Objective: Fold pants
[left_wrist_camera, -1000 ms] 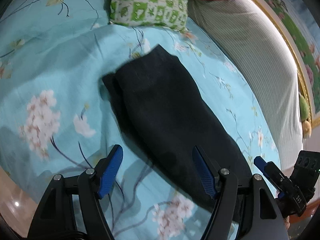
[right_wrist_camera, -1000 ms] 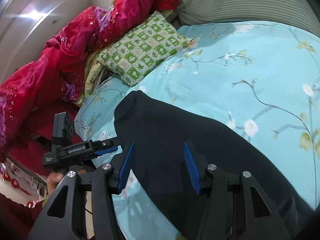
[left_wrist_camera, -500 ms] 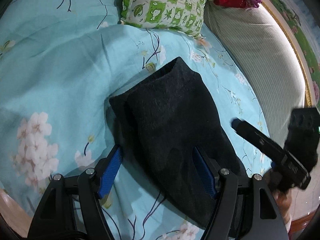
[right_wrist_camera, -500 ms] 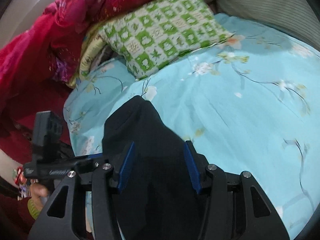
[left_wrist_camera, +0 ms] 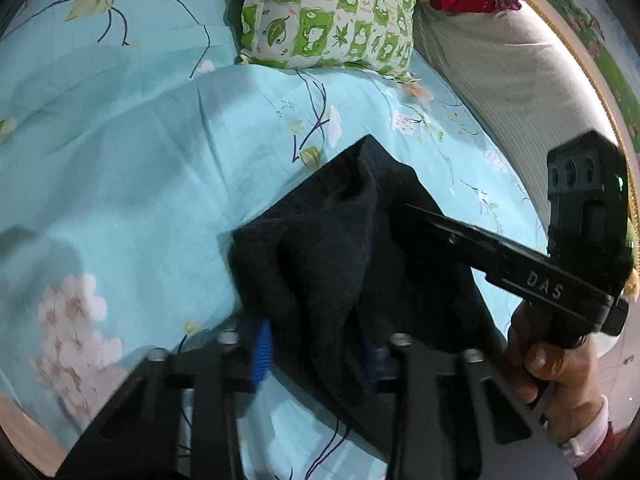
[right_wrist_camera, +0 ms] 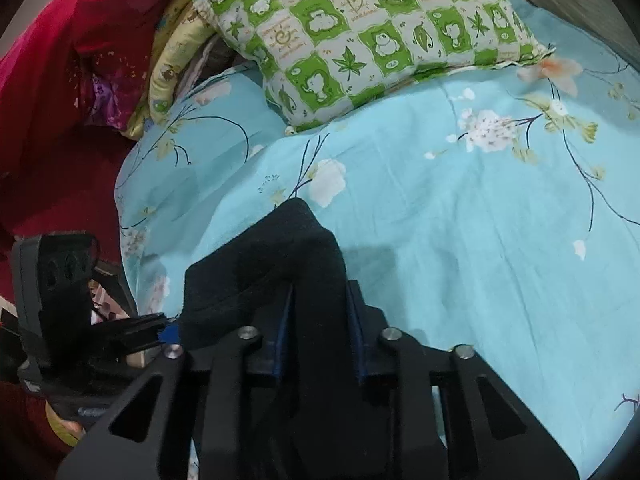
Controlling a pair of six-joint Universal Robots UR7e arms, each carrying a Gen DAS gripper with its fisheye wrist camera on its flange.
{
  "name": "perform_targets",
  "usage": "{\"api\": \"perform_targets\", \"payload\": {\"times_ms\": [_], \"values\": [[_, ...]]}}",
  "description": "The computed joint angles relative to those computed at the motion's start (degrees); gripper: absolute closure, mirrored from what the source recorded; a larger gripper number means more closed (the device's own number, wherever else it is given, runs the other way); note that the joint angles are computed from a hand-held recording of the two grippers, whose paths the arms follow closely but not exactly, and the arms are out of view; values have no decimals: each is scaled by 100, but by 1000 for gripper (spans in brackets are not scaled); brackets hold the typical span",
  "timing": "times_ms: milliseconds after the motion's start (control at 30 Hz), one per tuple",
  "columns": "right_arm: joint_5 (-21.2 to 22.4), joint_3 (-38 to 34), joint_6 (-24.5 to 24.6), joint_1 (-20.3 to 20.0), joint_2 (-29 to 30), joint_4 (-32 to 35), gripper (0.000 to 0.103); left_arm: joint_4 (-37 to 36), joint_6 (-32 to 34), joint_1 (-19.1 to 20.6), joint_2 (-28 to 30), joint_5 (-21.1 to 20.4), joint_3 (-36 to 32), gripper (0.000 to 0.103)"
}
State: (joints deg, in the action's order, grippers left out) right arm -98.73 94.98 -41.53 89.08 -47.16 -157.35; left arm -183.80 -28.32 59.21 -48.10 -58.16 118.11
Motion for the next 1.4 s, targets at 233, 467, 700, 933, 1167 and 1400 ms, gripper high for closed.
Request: {"api": "perform_targets", "payload": {"times_ms": [233, 467, 700, 933, 1167, 1400], "values": [[622, 598, -43, -135, -555, -415, 85, -256, 373, -430, -189, -44, 180, 87], [1611, 1339, 193, -393, -1541, -668, 86, -480, 744, -1030, -242, -169, 227, 87], [2236, 2048, 329, -705, -2335, -1054, 86, -513, 959, -1477, -68, -412, 134, 87], [2740, 2692, 303, -1212, -3025, -1332, 86, -492, 1064, -1801, 136, -631, 128, 87], [3312, 3327, 363, -1879, -3624, -1646, 86, -319, 1116, -2170, 476, -849, 14, 87], [3975, 3826, 375, -2613, -4154, -1793, 86, -120, 1240, -2428, 833, -1096, -191, 87]]}}
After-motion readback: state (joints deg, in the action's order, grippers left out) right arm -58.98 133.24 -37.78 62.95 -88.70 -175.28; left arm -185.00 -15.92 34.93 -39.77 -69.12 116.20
